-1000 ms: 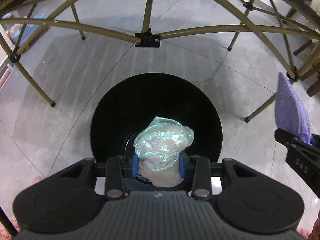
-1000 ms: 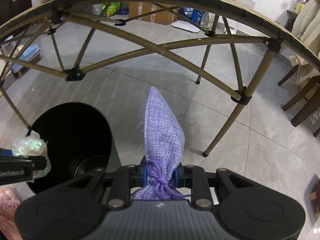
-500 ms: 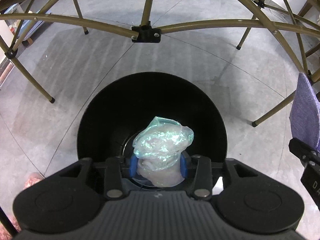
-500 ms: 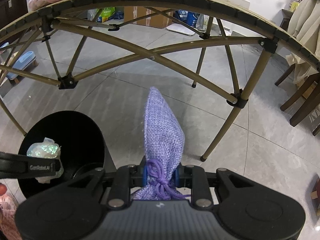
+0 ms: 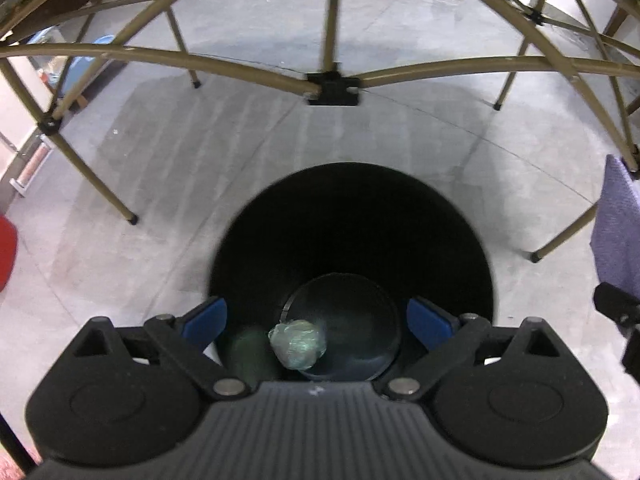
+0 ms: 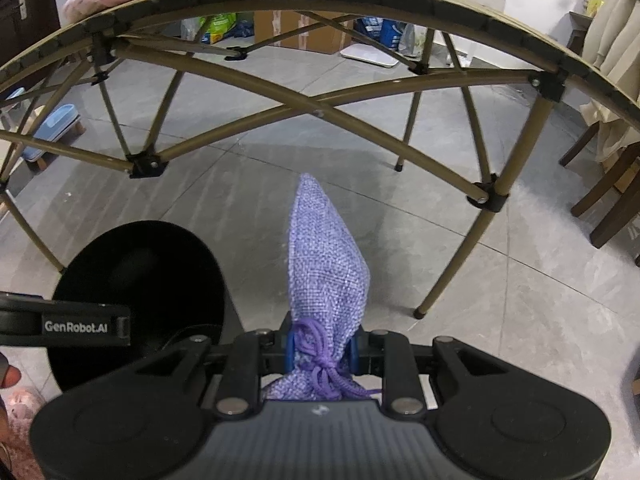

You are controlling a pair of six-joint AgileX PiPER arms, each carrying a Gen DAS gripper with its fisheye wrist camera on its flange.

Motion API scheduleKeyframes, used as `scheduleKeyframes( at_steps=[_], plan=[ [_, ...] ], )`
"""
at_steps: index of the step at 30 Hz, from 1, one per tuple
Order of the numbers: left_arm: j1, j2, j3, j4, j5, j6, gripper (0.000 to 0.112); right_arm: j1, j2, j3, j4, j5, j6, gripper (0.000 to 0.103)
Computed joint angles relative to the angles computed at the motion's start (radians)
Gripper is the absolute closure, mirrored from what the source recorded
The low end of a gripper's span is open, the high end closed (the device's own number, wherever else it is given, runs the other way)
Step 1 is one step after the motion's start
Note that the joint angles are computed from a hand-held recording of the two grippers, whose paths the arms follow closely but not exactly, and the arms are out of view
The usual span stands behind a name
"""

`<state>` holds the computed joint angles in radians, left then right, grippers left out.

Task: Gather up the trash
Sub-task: 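Open the left tool to drop the clear bag into the black bin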

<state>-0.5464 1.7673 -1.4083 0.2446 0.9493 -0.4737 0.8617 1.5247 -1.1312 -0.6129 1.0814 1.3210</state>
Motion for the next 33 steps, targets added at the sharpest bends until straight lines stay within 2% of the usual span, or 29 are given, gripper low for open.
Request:
scheduleKeyframes(
  at_steps=[7, 18, 25, 33],
  plan=[
    [0.117, -0.054, 0.039, -0.016, 0.002, 0.077, 0.014, 0.003, 0.061, -0.088, 0.059, -0.05, -0.052, 0.08],
    [0.25, -0.128, 0.081, -0.005, -0.012, 0.166, 0.013, 0.013, 0.257, -0.351, 0.19, -0.055, -0.167, 0.08],
    [0.315, -0.13, 0.092, 0.0, -0.017, 0.191, 0.013, 0.017, 0.396, -0.518, 0.264, -0.011, -0.236, 0.08],
    [0.339, -0.142, 0.104, 0.003, -0.017, 0.208, 0.013, 0.014, 0.5, -0.631, 0.305, 0.018, -0.269, 0.08]
  ],
)
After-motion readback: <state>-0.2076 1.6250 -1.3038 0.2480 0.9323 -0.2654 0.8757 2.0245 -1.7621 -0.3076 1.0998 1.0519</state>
